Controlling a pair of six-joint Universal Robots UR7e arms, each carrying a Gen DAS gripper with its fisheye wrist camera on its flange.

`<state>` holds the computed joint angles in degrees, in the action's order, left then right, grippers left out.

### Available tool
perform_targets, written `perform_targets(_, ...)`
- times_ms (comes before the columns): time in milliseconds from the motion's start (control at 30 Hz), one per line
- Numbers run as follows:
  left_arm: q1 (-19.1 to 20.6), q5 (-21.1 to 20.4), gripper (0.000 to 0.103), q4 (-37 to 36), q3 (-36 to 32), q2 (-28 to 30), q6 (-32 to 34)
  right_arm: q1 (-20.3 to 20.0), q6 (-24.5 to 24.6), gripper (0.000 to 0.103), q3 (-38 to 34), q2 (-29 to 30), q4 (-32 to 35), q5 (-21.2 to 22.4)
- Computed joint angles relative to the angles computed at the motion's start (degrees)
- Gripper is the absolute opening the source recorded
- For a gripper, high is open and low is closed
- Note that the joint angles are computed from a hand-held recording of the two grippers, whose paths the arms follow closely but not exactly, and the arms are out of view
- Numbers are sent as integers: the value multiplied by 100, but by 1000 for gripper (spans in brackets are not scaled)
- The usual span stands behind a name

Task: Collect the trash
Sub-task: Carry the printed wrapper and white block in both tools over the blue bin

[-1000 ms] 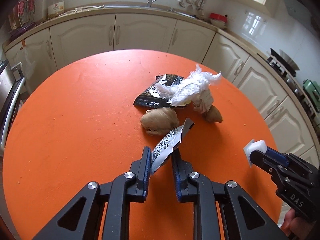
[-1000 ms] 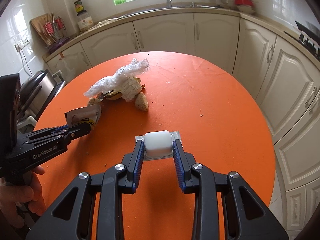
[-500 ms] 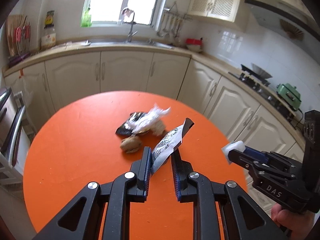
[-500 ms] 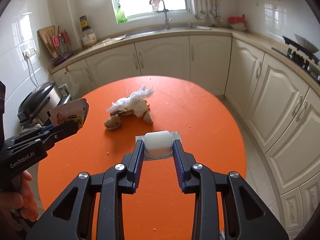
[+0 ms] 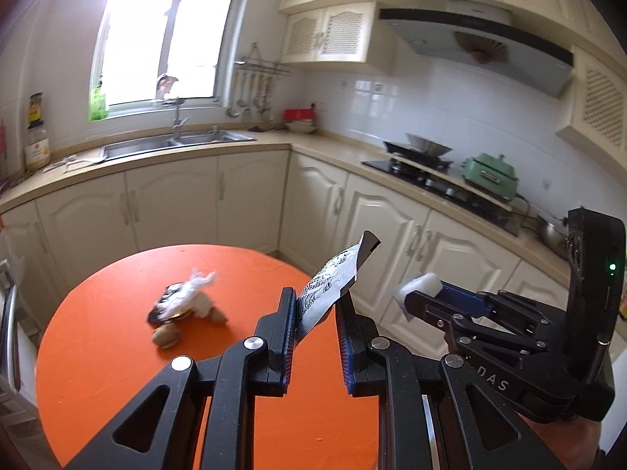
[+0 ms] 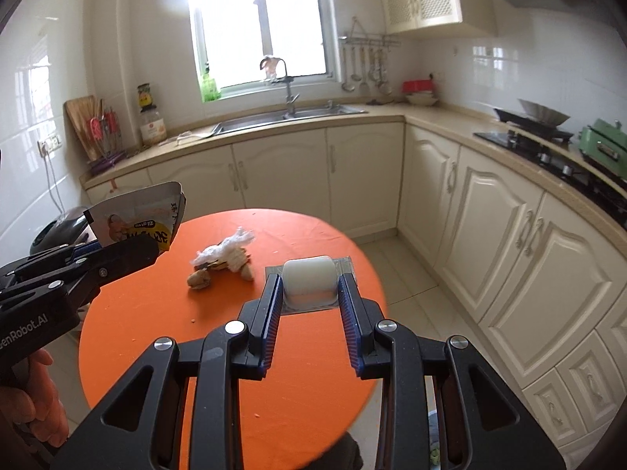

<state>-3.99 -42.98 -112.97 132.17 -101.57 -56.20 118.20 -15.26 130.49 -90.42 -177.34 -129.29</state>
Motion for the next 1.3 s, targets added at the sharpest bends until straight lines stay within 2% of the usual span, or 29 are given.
perform_targets(100, -175, -190, 16, -237, 6, 92, 163, 38, 19, 29, 96, -352, 53, -213)
perform_targets(167, -62, -310, 16, -658, -36, 277, 525, 57, 15, 30, 158, -580, 73, -406)
perform_targets(367, -98, -841, 16, -1551, -48, 767, 1025, -27, -24, 30, 304, -1295, 244, -832)
perform_targets(500, 113, -1158, 16, -2112, -109, 1170, 1521, -266, -89, 30, 389, -1786, 375, -983)
perform_targets(533, 317, -1249, 16, -2289, -215, 1332, 1794, -352, -118, 30, 448, -1929, 379, -986)
perform_targets(667, 688, -1703, 16, -2720, -493, 1947, 2328, -840, -156, 30, 615, -2530, 534, -900)
perform_targets(733, 1008, -1928, 16, -2951, -842, 2487, 2703, -1235, -185, 30, 691, -2817, 655, -755)
perform_targets(800, 1143, -2155, 16, -3074, -978, 2842, 2866, -1782, -285, 30, 789, -3144, 796, -495)
perform_targets(900, 1432, -2537, 16, -3177, -1421, 3564, 3126, -2852, -430, 30, 949, -3607, 1035, 146)
perform_targets(1000, 1664, -2912, 16, -3080, -1906, 4246, 3327, -4058, -591, 30, 1089, -3918, 1265, 984)
perform_targets(1100, 1874, -3162, 16, -2999, -2304, 4849, 3395, -5110, -750, 30, 1159, -3995, 1456, 1739)
perform_targets(1267, 2190, -3455, 16, -2680, -3024, 5809, 3356, -6312, -910, 30, 1221, -3819, 1637, 2547)
perform_targets(1300, 2266, -3522, 16, -2588, -3150, 5974, 3333, -6439, -906, 30, 1244, -3782, 1643, 2634)
